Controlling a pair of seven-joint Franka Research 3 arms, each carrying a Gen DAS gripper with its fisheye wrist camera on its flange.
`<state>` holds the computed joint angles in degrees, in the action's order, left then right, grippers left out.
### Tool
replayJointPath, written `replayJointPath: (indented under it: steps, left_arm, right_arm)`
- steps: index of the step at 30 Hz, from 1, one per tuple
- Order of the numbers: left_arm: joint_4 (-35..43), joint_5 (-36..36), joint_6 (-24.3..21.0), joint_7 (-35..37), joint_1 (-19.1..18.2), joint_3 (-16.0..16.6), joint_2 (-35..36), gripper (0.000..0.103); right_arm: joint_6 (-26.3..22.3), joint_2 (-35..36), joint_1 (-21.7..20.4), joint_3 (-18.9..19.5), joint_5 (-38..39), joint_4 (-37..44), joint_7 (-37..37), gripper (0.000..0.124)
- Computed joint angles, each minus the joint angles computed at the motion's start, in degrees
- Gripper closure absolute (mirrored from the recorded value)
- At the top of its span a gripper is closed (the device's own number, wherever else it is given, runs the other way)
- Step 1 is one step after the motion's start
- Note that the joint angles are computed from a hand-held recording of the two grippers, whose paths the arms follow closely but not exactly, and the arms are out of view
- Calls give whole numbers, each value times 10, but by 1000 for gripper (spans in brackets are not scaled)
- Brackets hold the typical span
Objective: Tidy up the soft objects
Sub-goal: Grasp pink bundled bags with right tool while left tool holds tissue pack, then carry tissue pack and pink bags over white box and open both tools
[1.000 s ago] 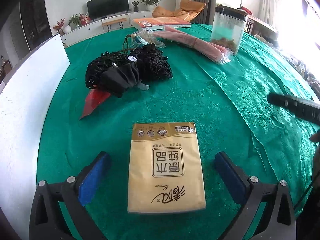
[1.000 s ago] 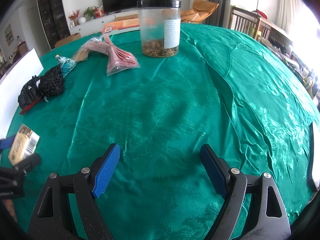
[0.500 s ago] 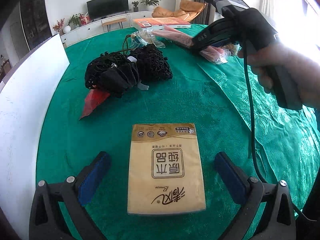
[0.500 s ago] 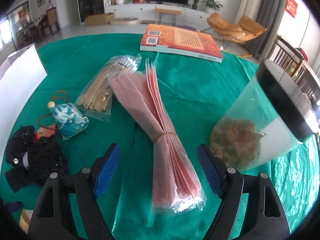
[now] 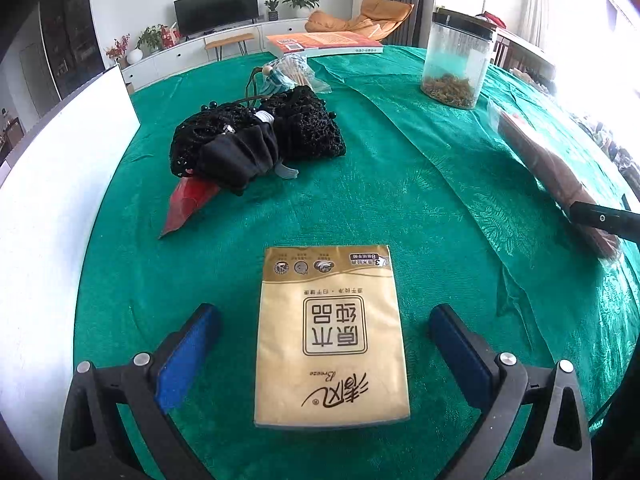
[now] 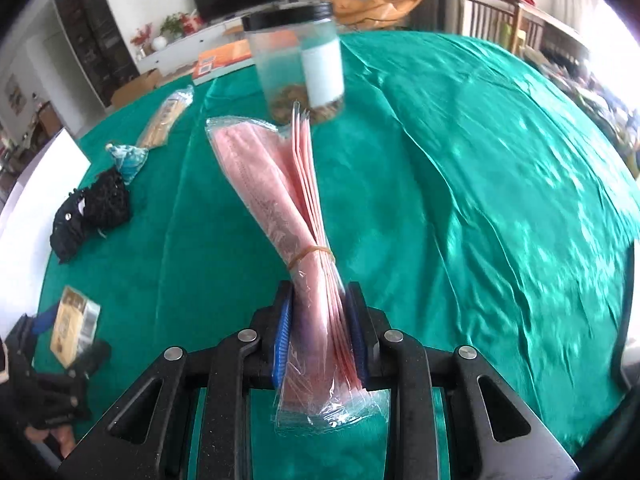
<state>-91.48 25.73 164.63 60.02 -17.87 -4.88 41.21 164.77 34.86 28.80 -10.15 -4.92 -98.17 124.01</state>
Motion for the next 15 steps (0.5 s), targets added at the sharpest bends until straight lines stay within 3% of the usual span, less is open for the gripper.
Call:
replayJointPath:
  steps: [1, 3, 5, 7, 9, 10, 11, 12, 14, 15]
  left_arm:
    - [4, -7, -13, 9, 6, -10, 0, 0]
    - [5, -18, -23, 17, 14, -20, -4, 0]
    - [5, -21, -28, 14, 11, -17, -9, 0]
    - [20, -30, -61, 29, 15, -27, -3, 0]
    - [36, -40, -90, 46, 18, -35, 6, 0]
    - [33, -37, -84, 45, 15, -31, 6, 0]
    - [30, -35, -78, 44, 13, -29, 5, 4]
    - [25, -36, -65, 44, 15, -29, 2, 17]
    - [18, -30, -46, 38, 12, -22, -4, 51]
    - [22, -39, -49, 47, 21, -32, -3, 51]
  right_arm:
    - [8, -7, 5, -6, -4, -12, 4, 84]
    - [0, -8, 15, -22, -22, -6, 3, 49]
    - [-32, 9, 35, -48, -60, 32, 7, 49]
    - [-80, 34, 0, -6, -61, 83, -56, 49]
    - [-112, 58, -46, 54, -28, 124, -135, 50]
    - [-107, 59, -57, 69, -14, 121, -156, 52]
    - [-100, 60, -53, 64, 0, 117, -164, 64]
    - [-93, 56, -34, 40, -18, 107, -135, 91]
    - [-79, 40, -34, 32, -2, 81, -107, 94]
    - [-59, 27, -29, 22, 2, 59, -83, 94]
